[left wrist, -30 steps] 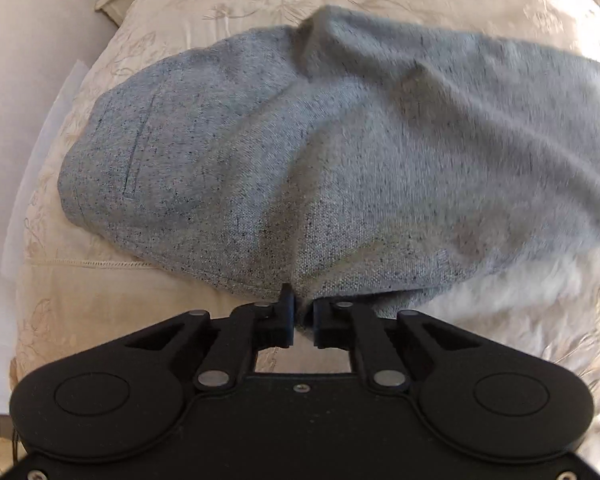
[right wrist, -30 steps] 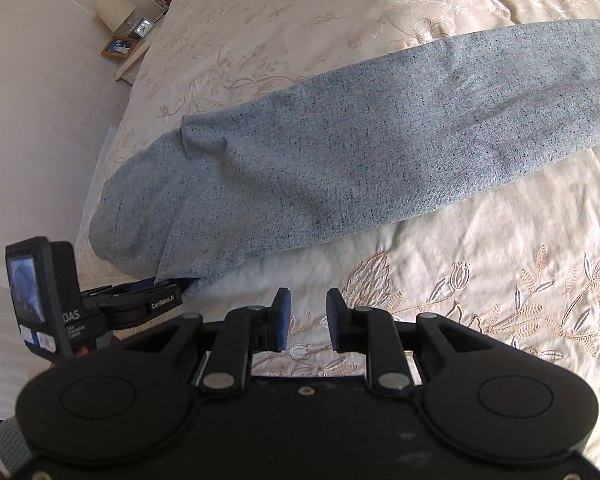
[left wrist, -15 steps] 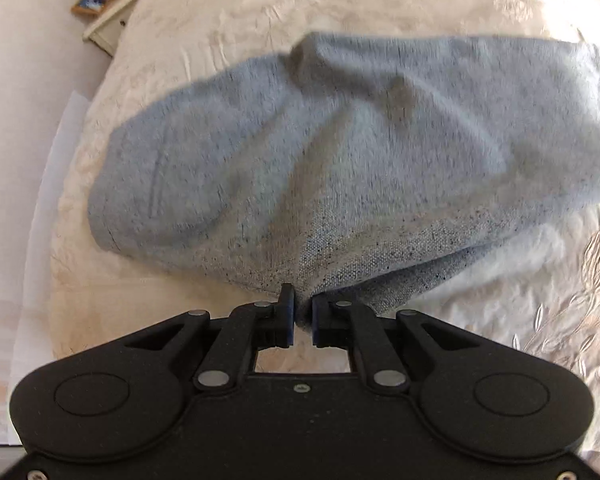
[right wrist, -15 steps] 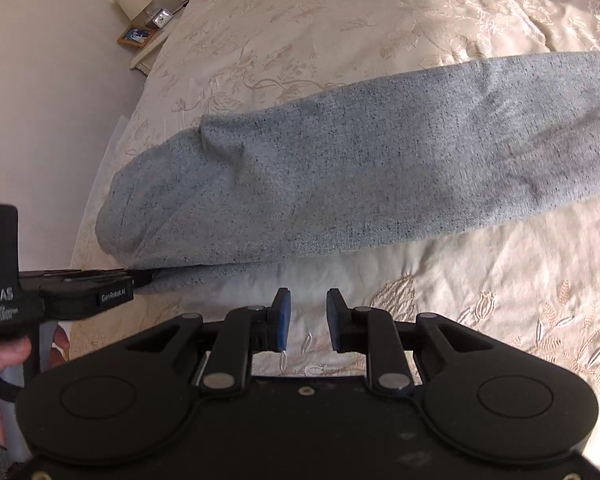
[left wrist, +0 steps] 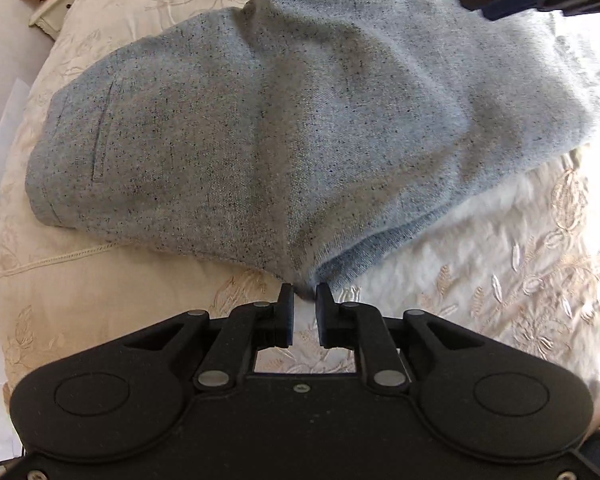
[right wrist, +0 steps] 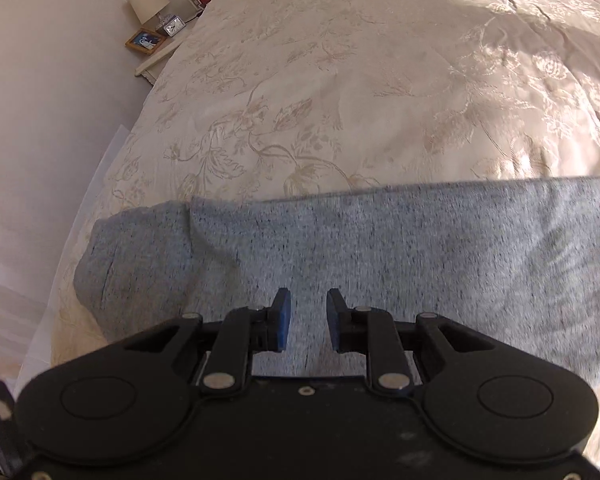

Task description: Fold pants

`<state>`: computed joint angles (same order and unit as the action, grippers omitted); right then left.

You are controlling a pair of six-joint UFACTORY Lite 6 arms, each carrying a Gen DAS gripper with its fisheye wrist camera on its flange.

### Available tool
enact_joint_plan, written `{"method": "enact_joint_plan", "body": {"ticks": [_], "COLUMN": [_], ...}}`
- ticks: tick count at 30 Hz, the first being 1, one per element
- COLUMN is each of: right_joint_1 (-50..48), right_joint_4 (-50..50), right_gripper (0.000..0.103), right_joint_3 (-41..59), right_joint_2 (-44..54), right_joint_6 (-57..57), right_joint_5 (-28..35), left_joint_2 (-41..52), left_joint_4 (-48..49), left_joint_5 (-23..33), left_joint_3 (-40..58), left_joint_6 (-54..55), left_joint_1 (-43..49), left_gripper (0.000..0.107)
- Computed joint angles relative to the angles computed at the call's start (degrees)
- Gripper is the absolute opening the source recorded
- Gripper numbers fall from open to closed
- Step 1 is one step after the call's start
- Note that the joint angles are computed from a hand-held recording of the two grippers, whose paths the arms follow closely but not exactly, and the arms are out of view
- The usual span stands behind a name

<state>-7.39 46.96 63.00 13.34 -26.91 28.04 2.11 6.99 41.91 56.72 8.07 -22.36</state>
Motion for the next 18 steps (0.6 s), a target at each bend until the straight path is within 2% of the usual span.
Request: {"method": "enact_joint_plan", "body": {"ticks": [3, 5, 9, 10, 13, 15, 17, 18], "right_joint_1": [2.2, 4.5, 7.9, 8.6, 8.7, 7.0, 4.3, 3.2], "right_joint_4": [-1.3, -1.3, -4.4, -8.4, -18.2, -21.8, -18.0, -15.9], "right_gripper": [0.023, 0.023, 0.023, 0.022, 0.01, 0.01, 0.011, 0.016], "right_joint_3": [7.8, 11.8, 21.0, 24.9, 33.7, 38.0, 39.2, 37.9], "right_joint_2": [7.8, 12.4, 23.2, 26.9, 34.7, 37.5, 37.5, 35.9], "right_joint_6": [1.2, 1.4, 2.9, 6.5, 17.0, 22.6, 20.9, 18.9], "right_joint_5": [-0.1, 0.0, -0.3, -0.5, -3.0, -3.8, -2.8, -2.5], "left_joint_2": [-1.5, -0.5, 6.0, 8.1, 14.6, 18.3, 22.6, 24.9], "left_joint_4": [-11.1, -14.1, -15.5, -15.3, -13.4, -11.9, -10.5, -9.5], "left_joint_5": [2.6, 3.6, 4.1, 4.2, 3.3, 2.7, 1.5, 1.0], "left_joint_3": [2.4, 5.4, 14.5, 16.8, 24.3, 28.7, 33.2, 35.6], "left_joint_6": [12.4, 13.8, 8.8, 7.3, 1.6, -1.1, -3.2, -4.3], "left_joint_1": [6.0, 8.0, 9.0, 8.8, 7.1, 5.4, 3.1, 1.9], "left_gripper": [0.021, 0.021, 0.021, 0.021, 0.02, 0.02, 0.02, 0.02]}}
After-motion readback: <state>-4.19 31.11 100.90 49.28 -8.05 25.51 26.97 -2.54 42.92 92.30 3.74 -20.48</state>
